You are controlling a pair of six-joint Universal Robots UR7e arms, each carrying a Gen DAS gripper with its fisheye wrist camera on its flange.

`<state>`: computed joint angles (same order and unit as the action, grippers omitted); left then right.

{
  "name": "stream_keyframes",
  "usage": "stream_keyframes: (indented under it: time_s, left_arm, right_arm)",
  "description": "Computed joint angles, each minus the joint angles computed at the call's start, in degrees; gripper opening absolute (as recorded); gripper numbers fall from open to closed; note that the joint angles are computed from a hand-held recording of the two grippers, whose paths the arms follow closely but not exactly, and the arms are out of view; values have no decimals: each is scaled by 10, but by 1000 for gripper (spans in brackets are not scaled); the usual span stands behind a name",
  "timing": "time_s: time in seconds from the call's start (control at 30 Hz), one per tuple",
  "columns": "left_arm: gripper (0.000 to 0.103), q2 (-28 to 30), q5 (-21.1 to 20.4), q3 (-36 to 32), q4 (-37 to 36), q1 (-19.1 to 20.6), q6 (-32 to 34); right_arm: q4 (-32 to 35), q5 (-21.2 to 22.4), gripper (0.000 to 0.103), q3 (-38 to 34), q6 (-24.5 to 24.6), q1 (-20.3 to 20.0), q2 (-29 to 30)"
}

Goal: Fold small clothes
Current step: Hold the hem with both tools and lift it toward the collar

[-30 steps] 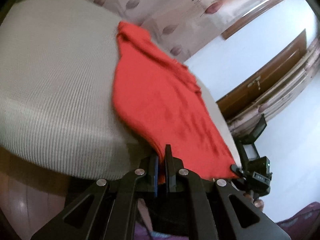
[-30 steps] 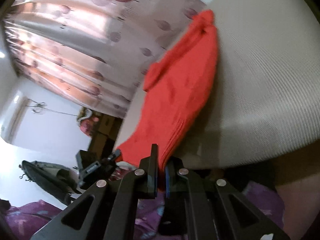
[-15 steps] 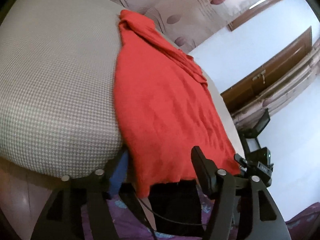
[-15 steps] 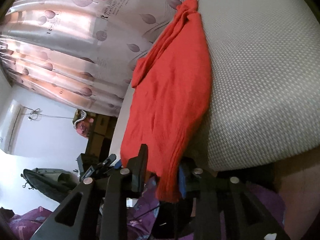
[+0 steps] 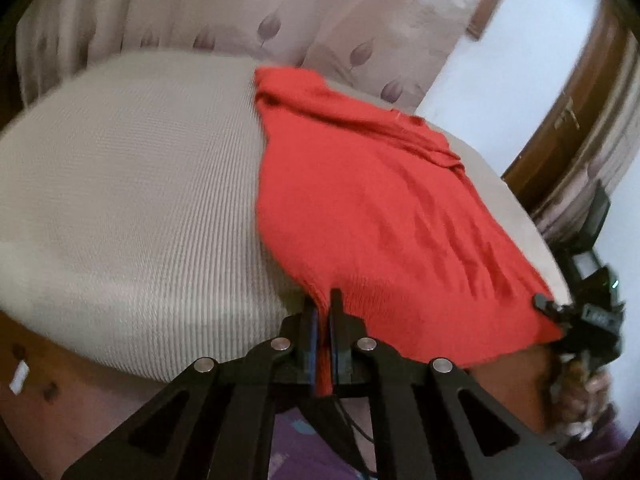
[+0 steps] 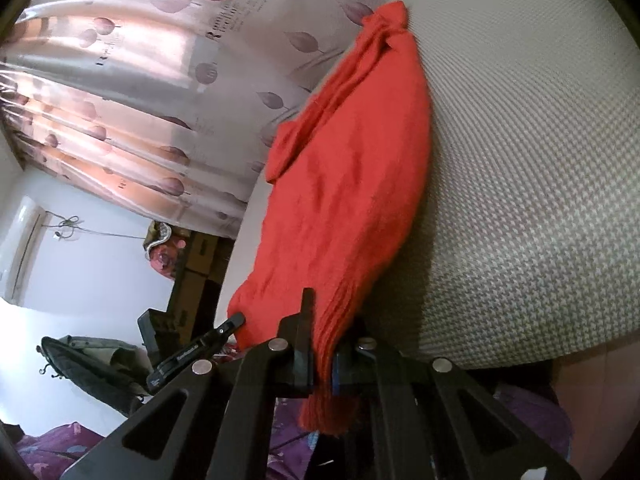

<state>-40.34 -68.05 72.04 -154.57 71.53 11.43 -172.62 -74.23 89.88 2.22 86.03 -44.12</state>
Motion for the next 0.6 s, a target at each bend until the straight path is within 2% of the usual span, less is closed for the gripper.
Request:
stream_keyframes:
  time_s: [0.17,0.6]
  left_arm:
    - [4,2,25,12,-49,-17,53]
    - [4,1,40,28,-92,-26,81]
  right_arm:
    - [-10,5,7,4,-7,3,-5]
    - [-23,2,7,9,-14,9,-5]
